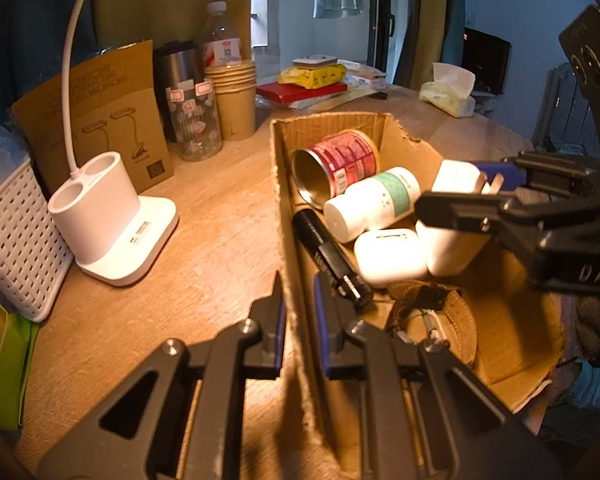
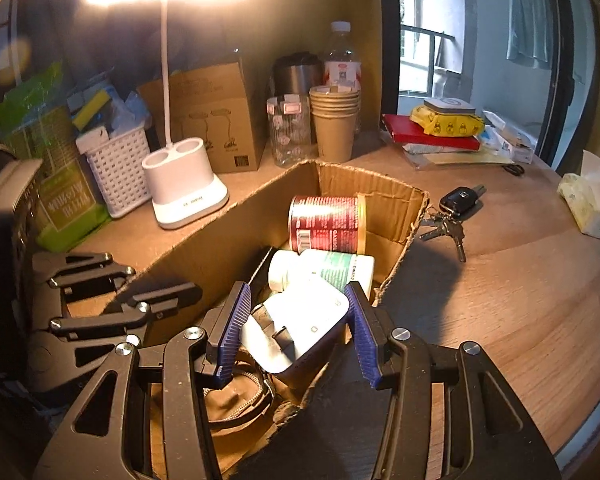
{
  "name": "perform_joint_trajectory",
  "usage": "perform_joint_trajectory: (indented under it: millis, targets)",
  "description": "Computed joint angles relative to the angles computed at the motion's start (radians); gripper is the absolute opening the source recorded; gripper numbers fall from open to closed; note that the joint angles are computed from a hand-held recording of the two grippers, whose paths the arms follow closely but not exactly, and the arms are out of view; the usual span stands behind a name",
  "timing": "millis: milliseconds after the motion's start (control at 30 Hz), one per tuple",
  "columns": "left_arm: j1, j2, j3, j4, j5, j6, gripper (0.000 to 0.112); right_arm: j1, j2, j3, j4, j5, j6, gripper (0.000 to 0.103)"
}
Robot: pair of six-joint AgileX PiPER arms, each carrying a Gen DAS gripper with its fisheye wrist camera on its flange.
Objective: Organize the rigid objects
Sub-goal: 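Lower the charger into the box and open the right tool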
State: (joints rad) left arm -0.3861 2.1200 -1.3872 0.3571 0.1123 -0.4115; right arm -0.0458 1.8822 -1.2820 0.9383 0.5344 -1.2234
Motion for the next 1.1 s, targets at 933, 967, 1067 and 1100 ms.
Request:
perform_joint_trajectory:
  millis: [933, 967, 1067, 1100]
  targets:
    - [-0.002, 0.000, 0.000, 0.008, 0.000, -0.010, 0.014, -0.017, -0.025, 0.039, 0.076, 0.018, -0.109, 0.058]
    - [-0.002, -0.001, 0.001, 0.013, 0.000, -0.015, 0.014, -0.023, -0.033, 0.047, 0.102, 0.020, -0.133, 0.058]
    - [-0.003, 0.000, 0.001, 0.020, 0.000, -0.021, 0.014, -0.045, -0.051, 0.057, 0.176, 0.022, -0.190, 0.058]
    - [-0.002, -0.001, 0.001, 0.014, 0.000, -0.015, 0.014, -0.052, -0.053, 0.055, 0.196, 0.023, -0.201, 0.058]
